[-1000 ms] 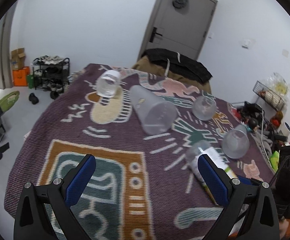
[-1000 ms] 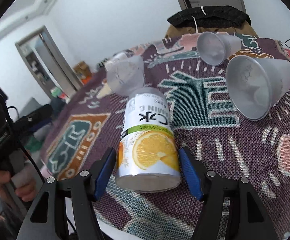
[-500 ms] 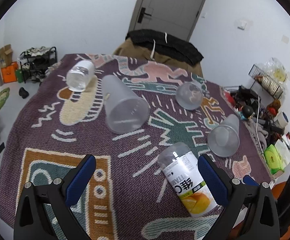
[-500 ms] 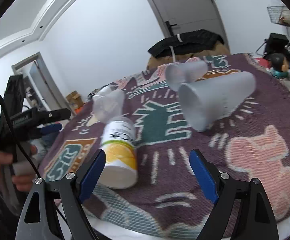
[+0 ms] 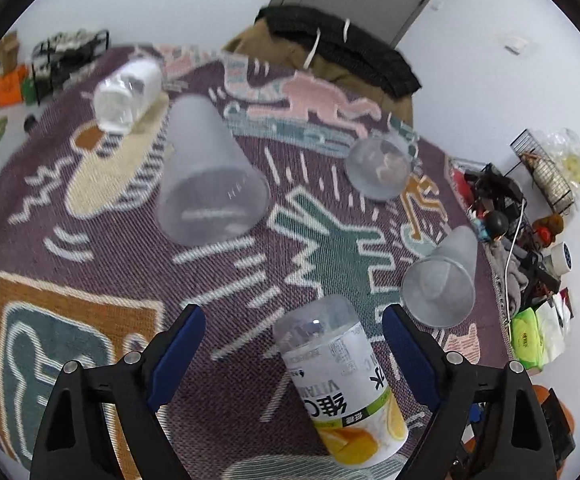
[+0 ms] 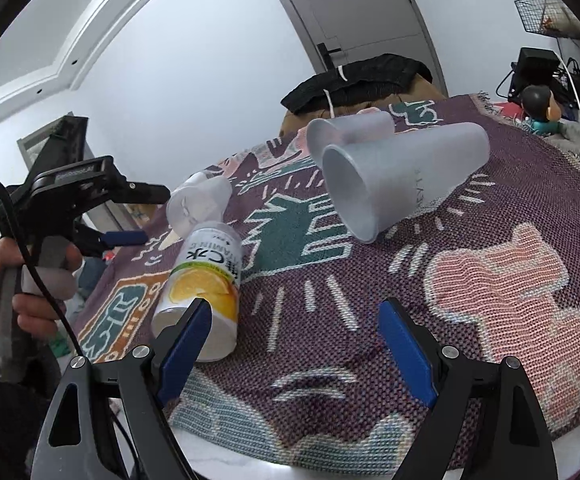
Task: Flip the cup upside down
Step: 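Close the left tool on the bottle while the right tool opens and releases it, then rotate the bottle with the left tool until its cap points up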
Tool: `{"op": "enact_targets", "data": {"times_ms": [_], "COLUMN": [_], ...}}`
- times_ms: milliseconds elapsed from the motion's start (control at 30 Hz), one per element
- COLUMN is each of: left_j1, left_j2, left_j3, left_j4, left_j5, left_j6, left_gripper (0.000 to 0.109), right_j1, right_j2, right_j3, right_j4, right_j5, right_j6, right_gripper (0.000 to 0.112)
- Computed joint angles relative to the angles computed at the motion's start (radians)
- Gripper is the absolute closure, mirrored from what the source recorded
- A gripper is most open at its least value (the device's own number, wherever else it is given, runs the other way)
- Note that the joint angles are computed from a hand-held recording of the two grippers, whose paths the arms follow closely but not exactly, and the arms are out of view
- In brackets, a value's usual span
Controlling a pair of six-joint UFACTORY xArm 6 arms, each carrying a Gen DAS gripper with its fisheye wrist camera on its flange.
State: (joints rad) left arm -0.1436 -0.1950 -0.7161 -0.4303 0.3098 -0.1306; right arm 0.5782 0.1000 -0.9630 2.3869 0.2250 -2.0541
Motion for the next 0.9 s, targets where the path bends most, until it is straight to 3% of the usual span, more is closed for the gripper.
{"op": "enact_targets", "data": {"times_ms": [200, 533, 767, 900], "left_j1": [-0.011, -0.026, -0.030, -0.019], "left_j2": [0.072, 0.183, 0.227, 0.237], "left_j3": [-0.050, -0.148, -0.185, -0.214], "left_j4": [-0.072, -0.080, -0.035, 0.006], "left_j5": [0.051, 0.130, 0.151, 0.202], "left_j6": [0.005, -0.038, -0.103, -0.160], "left_gripper": [0.018, 0.030, 0.030, 0.041], "right_j1": [-0.020, -0.030, -0.033, -0.040], "right_j2": [0.002, 0.001, 0.007, 0.006], "right_j3": [0.003, 0.012, 0.010, 0.012], "right_j4": [0.024, 0.027, 0.024, 0.028], "right_j5": [0.018, 0.036, 0.041, 0.044], "right_j6": [-0.009, -0.001, 0.004, 0.003], "right_gripper": [0.026, 0.026, 0.026, 0.026]}}
